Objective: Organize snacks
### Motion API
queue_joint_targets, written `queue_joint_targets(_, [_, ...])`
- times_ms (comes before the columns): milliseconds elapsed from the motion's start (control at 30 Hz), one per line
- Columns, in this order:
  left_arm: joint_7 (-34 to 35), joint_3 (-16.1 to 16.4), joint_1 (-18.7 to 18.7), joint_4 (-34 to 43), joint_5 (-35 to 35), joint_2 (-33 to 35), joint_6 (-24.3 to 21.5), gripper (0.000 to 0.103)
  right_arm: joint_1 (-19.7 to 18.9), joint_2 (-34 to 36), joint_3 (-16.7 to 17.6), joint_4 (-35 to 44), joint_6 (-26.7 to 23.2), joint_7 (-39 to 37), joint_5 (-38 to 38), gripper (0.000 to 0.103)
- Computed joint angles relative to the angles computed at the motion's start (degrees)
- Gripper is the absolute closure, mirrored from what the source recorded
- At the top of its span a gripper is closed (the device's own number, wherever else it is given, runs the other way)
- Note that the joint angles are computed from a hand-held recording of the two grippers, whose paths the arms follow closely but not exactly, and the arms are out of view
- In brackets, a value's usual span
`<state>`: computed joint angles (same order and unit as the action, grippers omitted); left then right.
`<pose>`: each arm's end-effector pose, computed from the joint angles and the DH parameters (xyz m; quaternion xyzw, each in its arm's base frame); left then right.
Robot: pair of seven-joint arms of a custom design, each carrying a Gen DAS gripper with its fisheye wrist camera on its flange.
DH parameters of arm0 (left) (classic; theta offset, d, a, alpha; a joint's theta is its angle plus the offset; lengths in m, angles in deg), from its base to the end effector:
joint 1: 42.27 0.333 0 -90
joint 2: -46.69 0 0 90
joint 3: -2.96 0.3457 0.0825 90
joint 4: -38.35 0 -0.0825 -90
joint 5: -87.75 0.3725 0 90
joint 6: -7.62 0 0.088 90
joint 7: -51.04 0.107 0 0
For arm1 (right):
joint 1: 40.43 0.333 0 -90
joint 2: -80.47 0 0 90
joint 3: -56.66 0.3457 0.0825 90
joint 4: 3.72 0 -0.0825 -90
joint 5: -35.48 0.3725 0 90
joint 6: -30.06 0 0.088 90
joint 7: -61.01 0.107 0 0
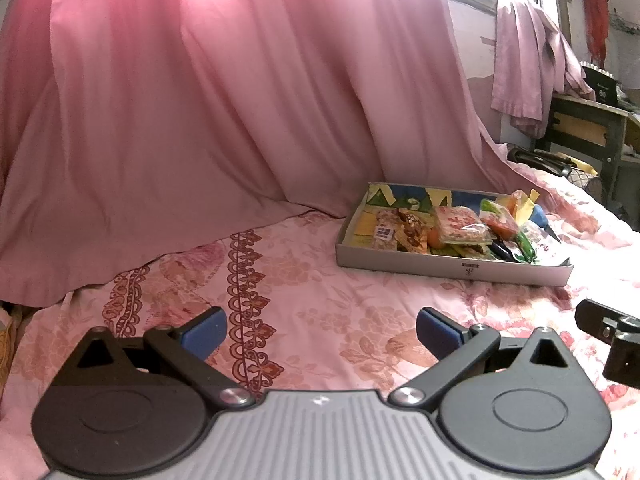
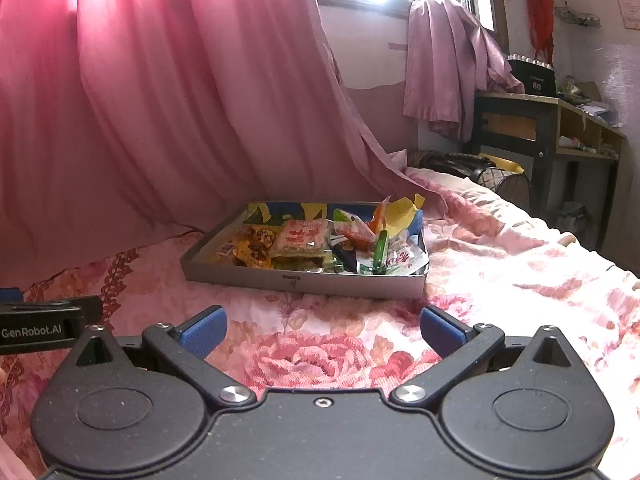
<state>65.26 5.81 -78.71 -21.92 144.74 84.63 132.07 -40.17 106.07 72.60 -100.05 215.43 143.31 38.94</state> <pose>0.6652 -0.4208 0.5450 -0.7020 0.5090 -0.2734 0.4164 0.6995 0.1541 0.5216 -0.6688 0.5181 -0.3029 0.4388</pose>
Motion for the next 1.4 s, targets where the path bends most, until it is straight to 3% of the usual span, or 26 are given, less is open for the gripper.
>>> queue_joint_targets(1400, [-0.1,0.0,0.1,-0.1,0.0,-0.1,0.1,0.000,0.7,-0.1,-0.9,-0.1,-0.2,0.5,0.3,0.001])
